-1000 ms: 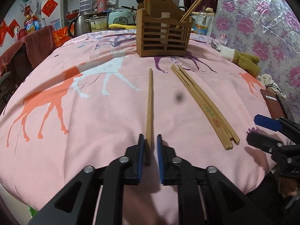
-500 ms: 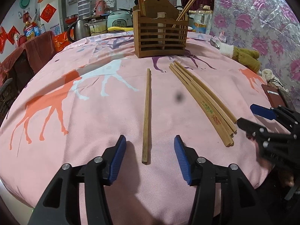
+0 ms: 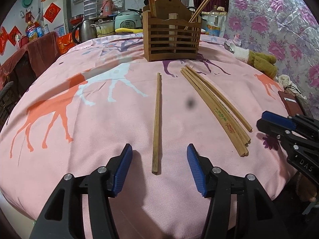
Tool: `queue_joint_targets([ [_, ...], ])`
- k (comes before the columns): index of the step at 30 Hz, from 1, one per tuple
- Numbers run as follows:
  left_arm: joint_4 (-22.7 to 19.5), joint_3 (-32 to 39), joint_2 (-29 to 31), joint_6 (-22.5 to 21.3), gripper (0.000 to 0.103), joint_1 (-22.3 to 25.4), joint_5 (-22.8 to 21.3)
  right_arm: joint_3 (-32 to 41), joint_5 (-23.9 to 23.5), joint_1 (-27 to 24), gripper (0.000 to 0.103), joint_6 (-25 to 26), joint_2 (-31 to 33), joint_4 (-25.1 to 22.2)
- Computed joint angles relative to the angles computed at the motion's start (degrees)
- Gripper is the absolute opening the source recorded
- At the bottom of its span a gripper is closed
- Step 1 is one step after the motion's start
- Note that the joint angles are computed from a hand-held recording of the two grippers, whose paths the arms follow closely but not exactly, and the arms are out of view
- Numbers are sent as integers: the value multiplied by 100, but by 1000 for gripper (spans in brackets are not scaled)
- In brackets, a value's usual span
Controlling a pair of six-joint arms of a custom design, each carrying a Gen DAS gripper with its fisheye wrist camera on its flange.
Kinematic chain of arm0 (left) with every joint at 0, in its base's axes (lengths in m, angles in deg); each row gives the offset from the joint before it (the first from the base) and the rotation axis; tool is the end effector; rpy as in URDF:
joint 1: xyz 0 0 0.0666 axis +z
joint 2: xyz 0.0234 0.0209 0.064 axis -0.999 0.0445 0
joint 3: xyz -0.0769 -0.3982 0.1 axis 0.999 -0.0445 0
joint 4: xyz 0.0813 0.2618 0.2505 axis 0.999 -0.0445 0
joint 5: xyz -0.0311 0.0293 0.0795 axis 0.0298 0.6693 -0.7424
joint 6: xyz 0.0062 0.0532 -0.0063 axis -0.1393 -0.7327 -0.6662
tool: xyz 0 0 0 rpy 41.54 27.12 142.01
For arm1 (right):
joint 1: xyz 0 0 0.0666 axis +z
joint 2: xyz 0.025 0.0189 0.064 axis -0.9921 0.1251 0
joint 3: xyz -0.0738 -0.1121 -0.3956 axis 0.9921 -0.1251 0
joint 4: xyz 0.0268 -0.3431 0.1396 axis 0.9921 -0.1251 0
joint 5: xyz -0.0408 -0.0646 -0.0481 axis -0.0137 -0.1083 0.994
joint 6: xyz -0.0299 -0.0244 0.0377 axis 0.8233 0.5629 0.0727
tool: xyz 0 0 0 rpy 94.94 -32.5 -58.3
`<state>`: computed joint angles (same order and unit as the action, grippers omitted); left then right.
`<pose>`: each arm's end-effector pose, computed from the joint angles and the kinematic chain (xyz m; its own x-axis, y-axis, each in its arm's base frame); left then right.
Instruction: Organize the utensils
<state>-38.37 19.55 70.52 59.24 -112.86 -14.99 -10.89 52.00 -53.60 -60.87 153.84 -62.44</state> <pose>0.3796 -0.1749 0.4137 -0.7188 0.1064 -0.6870 0.1791 0.9832 -0.0351 0.3505 0.1930 0.4209 -0.6287 -0.1894 -0.7542 -0.3588 0.9311 0.0652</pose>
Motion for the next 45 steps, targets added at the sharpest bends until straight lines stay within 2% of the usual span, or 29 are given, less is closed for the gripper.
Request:
queue_joint_targets([
  [9, 7, -7, -16, 7, 55, 20, 39, 118, -402, -201, 21, -260, 224, -104],
  [15, 8, -7, -20, 17, 55, 25, 51, 53, -277, -70, 21, -118, 134, 40],
  [20, 9, -10, -24, 15, 54, 29, 52, 160, -166, -23, 21, -74, 309, -170],
  [22, 10, -9, -28, 23, 49, 34, 59, 151, -159, -29, 21, -81, 306, -167],
  [28, 30, -16, -36, 3, 42, 49, 95, 102, -58, 0, 20, -84, 266, -142],
  [32, 43, -10, -21, -52, 23, 18, 54, 85, -40, 20, 15, -103, 233, -168],
  [34, 45, -4, -10, -78, 9, 15, 89, 82, -16, 29, 12, -119, 223, -180],
  [38, 34, 11, 1, -77, 6, 7, 85, 83, -37, 7, 8, -167, 216, -197],
  [45, 21, 72, 10, -60, 6, -15, 22, 67, 54, -14, 7, -234, 142, -165],
])
